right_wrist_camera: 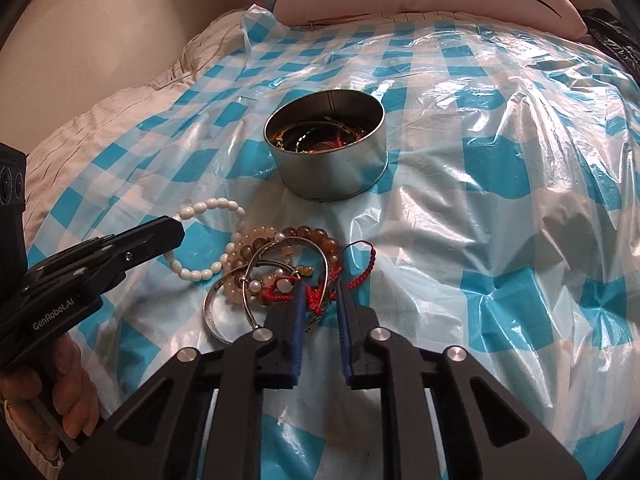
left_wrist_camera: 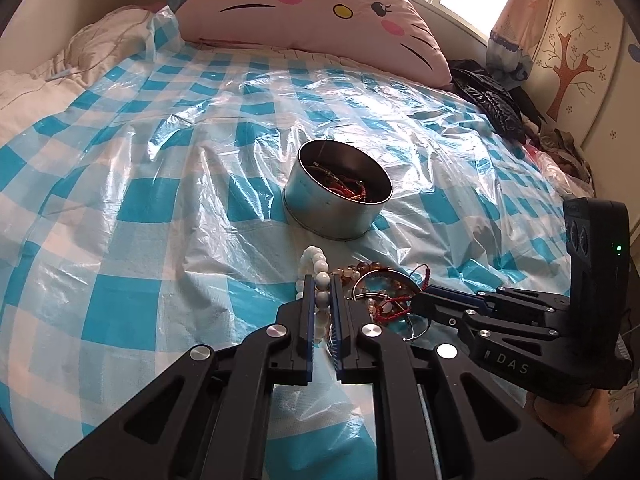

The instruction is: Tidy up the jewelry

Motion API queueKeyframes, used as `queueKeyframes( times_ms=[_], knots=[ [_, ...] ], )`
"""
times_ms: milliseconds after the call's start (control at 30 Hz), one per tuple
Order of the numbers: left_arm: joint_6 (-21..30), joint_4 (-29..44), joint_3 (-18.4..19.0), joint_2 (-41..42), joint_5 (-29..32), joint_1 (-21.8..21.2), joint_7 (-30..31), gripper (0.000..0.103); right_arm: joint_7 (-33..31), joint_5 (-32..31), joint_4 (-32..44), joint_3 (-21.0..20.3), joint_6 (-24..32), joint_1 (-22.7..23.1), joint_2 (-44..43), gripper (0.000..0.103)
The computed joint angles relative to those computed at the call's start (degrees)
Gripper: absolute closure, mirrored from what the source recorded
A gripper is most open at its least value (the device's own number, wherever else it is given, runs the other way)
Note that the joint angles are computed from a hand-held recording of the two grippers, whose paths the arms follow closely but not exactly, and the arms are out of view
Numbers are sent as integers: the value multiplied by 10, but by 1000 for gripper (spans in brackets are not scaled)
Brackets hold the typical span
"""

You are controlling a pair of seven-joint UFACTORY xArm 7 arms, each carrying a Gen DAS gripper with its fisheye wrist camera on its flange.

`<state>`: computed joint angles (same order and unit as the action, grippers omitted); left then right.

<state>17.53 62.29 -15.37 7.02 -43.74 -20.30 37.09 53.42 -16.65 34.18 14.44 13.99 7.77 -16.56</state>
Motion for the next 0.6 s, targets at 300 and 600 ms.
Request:
queueKeyframes(
  times_ms=[300, 600],
  knots=[
    [0, 1, -1, 1, -1, 1, 1, 96, 4, 2, -21, -4, -40, -1, -21, 98],
    [-11, -2, -6, -3, -30, 2, 24, 96, -9, 74, -95, -2, -182, -10, -82, 98]
  ],
)
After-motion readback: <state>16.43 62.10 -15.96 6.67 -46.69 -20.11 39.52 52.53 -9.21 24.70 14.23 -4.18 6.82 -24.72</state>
